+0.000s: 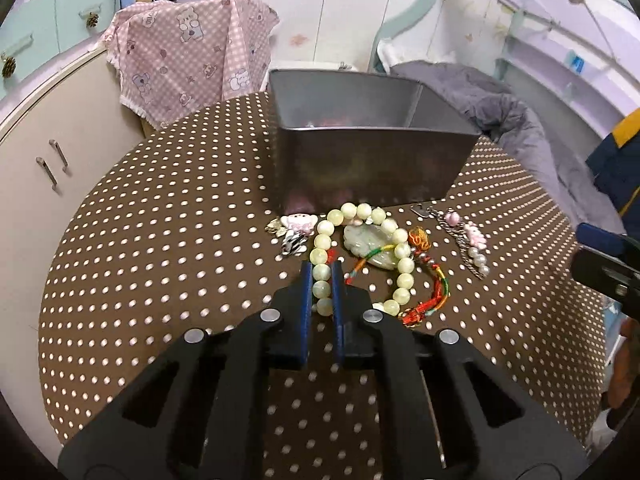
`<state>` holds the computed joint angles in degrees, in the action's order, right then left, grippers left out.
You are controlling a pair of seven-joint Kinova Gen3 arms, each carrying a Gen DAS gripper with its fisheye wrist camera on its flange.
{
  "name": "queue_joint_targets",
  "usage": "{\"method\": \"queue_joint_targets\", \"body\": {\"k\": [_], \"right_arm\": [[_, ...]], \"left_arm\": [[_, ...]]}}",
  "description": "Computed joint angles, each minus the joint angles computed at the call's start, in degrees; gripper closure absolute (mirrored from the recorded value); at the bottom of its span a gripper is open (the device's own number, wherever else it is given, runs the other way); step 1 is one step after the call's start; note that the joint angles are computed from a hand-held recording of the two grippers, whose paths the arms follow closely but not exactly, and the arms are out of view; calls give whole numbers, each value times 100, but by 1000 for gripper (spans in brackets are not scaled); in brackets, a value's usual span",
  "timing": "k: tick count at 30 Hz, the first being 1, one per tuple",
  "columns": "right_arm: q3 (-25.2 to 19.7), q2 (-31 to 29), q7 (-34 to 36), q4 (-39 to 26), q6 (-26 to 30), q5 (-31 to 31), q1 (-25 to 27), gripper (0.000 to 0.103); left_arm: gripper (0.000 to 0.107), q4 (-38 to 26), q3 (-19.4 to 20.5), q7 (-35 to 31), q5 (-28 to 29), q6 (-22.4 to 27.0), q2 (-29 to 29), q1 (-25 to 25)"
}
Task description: Organize jewelry
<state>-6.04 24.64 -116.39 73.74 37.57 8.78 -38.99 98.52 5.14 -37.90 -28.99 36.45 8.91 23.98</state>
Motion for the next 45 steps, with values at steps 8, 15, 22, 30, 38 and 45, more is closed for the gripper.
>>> {"method": "queue_joint_targets", "body": {"k": [8,15,22,30,38,45], "right_arm": [[15,427,236,-552,503,110,-215,8],[102,1076,625,-1467,1168,213,-492,65],[-19,804,864,-1012,763,-6,-322,95],[-532,71,1570,-393,95,-958,458,95],[-706,-140,2315,-802,120,-1606,749,95],[-654,-59,2756,-1581,268,-1666,633,95]], "left_arm": [[98,451,123,557,-453,-96,-481,-35],[98,682,319,744,-652,-173,-743,-253],[98,836,546,782,-757,-265,-1100,-528],[98,839,799,590,-697,-416,-1412,-868],[98,619,1015,193,-601,-563,-1594,-1152],[98,150,1164,98,-955,-556,-1488,-1297]]}}
